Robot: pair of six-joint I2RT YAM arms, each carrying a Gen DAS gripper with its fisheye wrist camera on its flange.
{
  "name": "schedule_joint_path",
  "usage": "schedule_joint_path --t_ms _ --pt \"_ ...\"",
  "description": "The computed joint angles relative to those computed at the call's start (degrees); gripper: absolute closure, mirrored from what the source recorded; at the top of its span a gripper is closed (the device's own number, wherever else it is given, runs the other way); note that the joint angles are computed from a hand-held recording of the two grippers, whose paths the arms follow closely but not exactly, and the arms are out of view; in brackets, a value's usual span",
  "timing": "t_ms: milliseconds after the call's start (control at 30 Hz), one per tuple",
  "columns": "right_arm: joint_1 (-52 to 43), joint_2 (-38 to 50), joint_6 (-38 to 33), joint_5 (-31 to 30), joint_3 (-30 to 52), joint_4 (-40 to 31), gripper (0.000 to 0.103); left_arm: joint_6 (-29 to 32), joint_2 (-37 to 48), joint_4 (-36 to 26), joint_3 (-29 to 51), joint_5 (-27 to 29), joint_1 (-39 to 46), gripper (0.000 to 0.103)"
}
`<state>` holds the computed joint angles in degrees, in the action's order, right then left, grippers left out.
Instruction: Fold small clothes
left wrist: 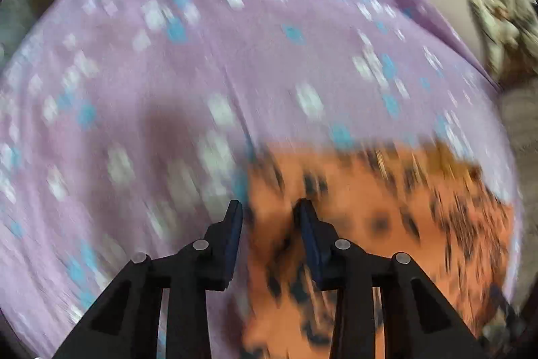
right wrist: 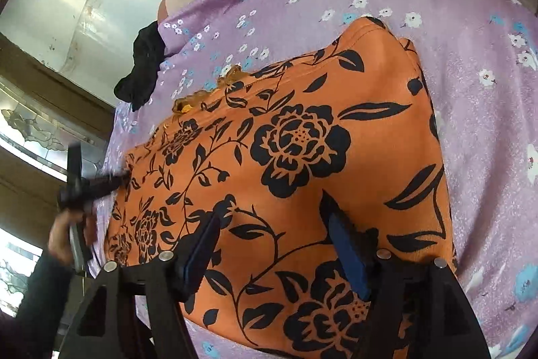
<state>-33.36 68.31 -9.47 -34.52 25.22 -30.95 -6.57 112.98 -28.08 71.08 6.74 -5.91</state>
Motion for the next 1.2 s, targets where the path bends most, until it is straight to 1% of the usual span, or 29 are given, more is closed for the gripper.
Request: schedule_joint_path --t_ms 33,67,133,167,233,300,333,367,400,433,467,500,533,567,600,633,667,733,767,833,867,900,933,967,1033,1067,1100,1167,1200 --pt "0.07 -0.27 0.30 0.00 -0.43 0.40 0.032 -0.55 0.34 -0.09 1.73 -1.38 0.01 0.067" --pt "0.81 0.04 1.15 0.20 -0.82 1.70 0.032 -1.47 0.54 -0.51 2.73 -1.24 0.44 0.067" --pt "0.34 -0.59 0.12 0.05 -1.33 1.21 0.032 -1.23 0.60 -1.98 3.34 -0.71 0.83 0.067" --pt "-1.94 -0.75 -2.64 -0.76 -1.17 -0.76 0.032 -0.39 -0.64 -1.11 1.78 -1.79 1.00 0.067" --pt "-2.47 0.47 -2.63 -1.45 -1.10 -0.30 0.032 1.51 -6.37 2.18 -4.41 -3.79 0.51 0.067" --pt "-2.25 1.11 -1.41 -0.59 2.01 -3.74 0.032 2.95 -15.13 5.63 -12.93 -2.38 0.64 0.065" --pt "-4.09 0.05 -2.63 -0.72 4.04 -7.92 0.032 3.49 -19.53 6.26 -16.55 -2.00 0.17 0.059" --pt "-4.55 -1.68 -2.43 -2.35 5.18 -9.63 0.032 4.24 -24.77 7.24 -20.91 -1.15 -0.54 0.050" --pt "-5.51 -3.20 -2.84 -5.24 5.93 -10.61 0.032 3.87 -28.31 8.87 -24.34 -1.11 -1.74 0.043" --pt "-7.14 -3.54 -3.52 -8.93 6.69 -11.38 0.032 3.42 -32.61 9.77 -28.44 -1.90 -3.25 0.033" --pt "-8.61 -2.27 -3.58 -11.70 7.17 -11.22 0.028 3.53 -34.60 9.94 -30.92 -2.34 -4.35 0.032" --pt "-9.20 0.26 -2.92 -11.83 7.42 -9.94 0.025 3.73 -36.25 10.18 -33.87 -2.31 -5.28 0.032" --pt "-9.16 4.58 -1.94 -9.19 7.64 -7.18 0.022 3.76 -35.90 10.85 -36.21 -3.29 -6.49 0.032" --pt "-9.32 10.81 -0.82 -4.65 8.32 -4.26 0.031 3.69 -33.58 11.14 -37.03 -5.88 -7.93 0.032" --pt "-11.86 14.52 1.05 -5.69 8.31 -2.71 0.037 3.05 -32.23 11.57 -38.51 -9.66 -9.43 0.032" --pt "-15.42 15.35 0.59 -9.17 9.26 -4.73 0.038 2.14 -33.75 11.75 -39.75 -8.96 -8.79 0.032" --pt "-16.25 13.30 -0.42 -9.88 10.28 -7.99 0.036 1.01 -36.94 11.52 -41.27 -8.28 -8.08 0.032" --pt "-15.42 4.99 -2.27 -8.58 10.04 -10.87 0.029 -0.75 -41.93 8.96 -42.34 -8.47 -8.20 0.032" --pt "-15.33 2.74 -4.37 -9.62 9.99 -12.85 0.028 -1.01 -43.56 8.61 -42.92 -8.77 -8.95 0.032" --pt "-14.97 3.34 -8.65 -10.85 10.08 -16.30 0.026 -0.98 -43.33 9.05 -43.79 -10.74 -11.33 0.031" --pt "-13.56 3.50 -8.56 -6.64 8.22 -14.65 0.026 -1.64 -41.19 8.80 -43.77 -13.06 -12.90 0.031" --pt "-12.30 4.92 -7.00 -1.20 6.70 -11.20 0.027 -2.11 -38.15 8.03 -42.97 -14.29 -13.25 0.031" --pt "-12.88 5.41 -6.10 0.39 4.77 -8.43 0.033 -2.81 -37.98 7.24 -42.63 -14.07 -12.97 0.030" --pt "-14.49 3.02 -6.63 -0.74 4.30 -9.34 0.033 -3.64 -39.68 5.99 -42.73 -13.87 -12.51 0.030" --pt "-12.36 -6.01 -3.93 2.50 4.15 -13.00 0.031 -4.41 -42.42 3.37 -42.09 -14.63 -12.81 0.030" --pt "-11.71 -10.42 -4.01 2.09 4.20 -15.38 0.031 -4.47 -43.65 2.67 -41.96 -14.82 -13.21 0.030" --pt "-12.15 -13.86 -4.99 0.08 4.27 -18.54 0.031 -4.69 -45.50 1.38 -41.74 -14.67 -13.64 0.030" --pt "-13.77 -18.06 -9.37 -4.56 4.58 -25.71 0.030 -5.87 -47.12 0.28 -41.04 -14.18 -14.52 0.030" --pt "-12.94 -20.41 -10.27 -5.66 4.04 -28.12 0.030 -6.54 -47.94 -0.52 -40.96 -14.21 -15.48 0.030"
